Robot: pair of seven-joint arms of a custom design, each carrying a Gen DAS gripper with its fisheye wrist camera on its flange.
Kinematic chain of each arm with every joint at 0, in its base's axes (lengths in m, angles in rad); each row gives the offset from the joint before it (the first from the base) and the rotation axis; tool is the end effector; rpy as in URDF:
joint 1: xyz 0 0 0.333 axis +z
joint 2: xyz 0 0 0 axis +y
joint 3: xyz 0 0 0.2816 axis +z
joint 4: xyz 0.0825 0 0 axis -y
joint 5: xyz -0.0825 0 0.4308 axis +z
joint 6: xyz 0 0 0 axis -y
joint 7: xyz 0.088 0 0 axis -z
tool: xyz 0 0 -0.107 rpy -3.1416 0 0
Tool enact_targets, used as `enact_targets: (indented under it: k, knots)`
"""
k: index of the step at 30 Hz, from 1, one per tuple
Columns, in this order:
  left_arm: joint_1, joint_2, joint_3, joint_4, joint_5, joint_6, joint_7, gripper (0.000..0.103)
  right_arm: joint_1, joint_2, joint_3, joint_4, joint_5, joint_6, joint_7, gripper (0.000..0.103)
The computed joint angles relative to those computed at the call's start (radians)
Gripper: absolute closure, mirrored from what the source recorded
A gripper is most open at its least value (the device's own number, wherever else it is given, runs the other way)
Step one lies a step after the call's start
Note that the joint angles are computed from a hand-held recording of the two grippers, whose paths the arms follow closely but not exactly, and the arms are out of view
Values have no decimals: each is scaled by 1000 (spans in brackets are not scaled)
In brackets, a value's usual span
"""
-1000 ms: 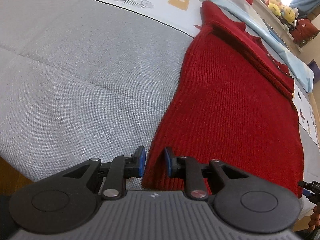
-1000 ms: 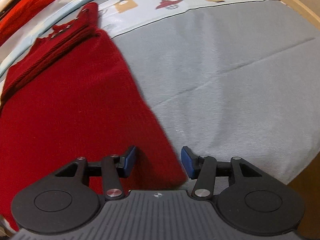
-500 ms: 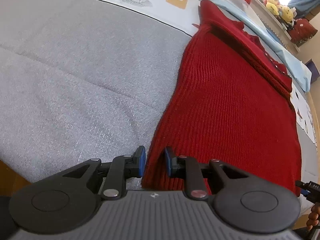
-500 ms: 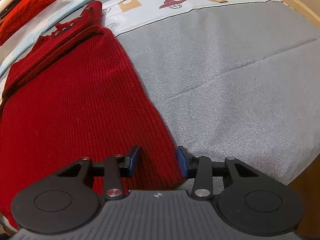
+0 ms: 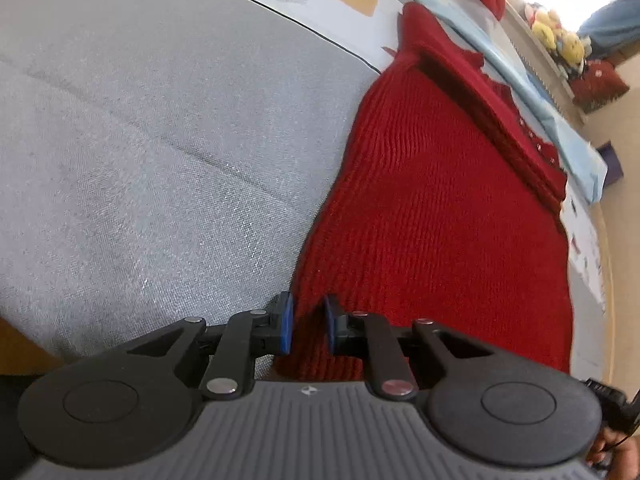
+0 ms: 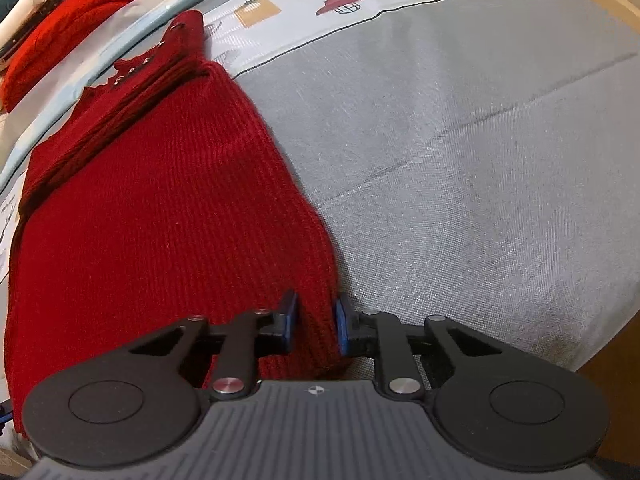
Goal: Fold small clothes
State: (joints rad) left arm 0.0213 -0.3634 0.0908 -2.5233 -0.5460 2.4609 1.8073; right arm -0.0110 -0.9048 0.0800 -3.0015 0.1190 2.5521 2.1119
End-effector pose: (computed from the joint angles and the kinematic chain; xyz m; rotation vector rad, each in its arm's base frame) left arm 0.4938 0.0546 0.3778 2.3881 -1.8490 0.8010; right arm 0.3694 0.0149 0.3689 -1.3011 2.3843 -0.2681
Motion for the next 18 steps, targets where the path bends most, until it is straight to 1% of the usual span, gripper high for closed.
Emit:
enact_targets:
  k: [5, 8, 9, 10, 11, 14, 16, 18]
  knots:
    - [-10, -1, -9, -9, 10, 31, 15, 84, 4, 12, 8, 9, -11, -1, -2, 78]
    - [-18, -4, -9, -17, 10, 49, 29, 84, 7, 10, 3, 7, -10, 6, -8, 82]
    - [-19, -7, -9, -20, 13, 54, 31, 85, 9, 6, 2, 4, -9, 10, -10, 83]
    - [-19, -13, -10, -26, 17, 64, 33, 92, 12, 1, -3, -1, -4, 17, -12, 83]
    - [-20, -20, -11, -32, 22, 73, 32, 95, 16, -7, -10, -7, 5, 27, -15, 83]
    - [-28, -38, -6, -46, 33, 81, 35, 95, 34, -30, -37, -28, 37, 69, -41, 83]
    - [-27, -31, -13, -46, 55, 88, 20, 94, 33, -15, -33, -19, 40, 55, -56, 78]
    - [-34, -24, -11, -43, 58, 96, 15, 93, 27, 12, -28, -2, 38, 23, -62, 78]
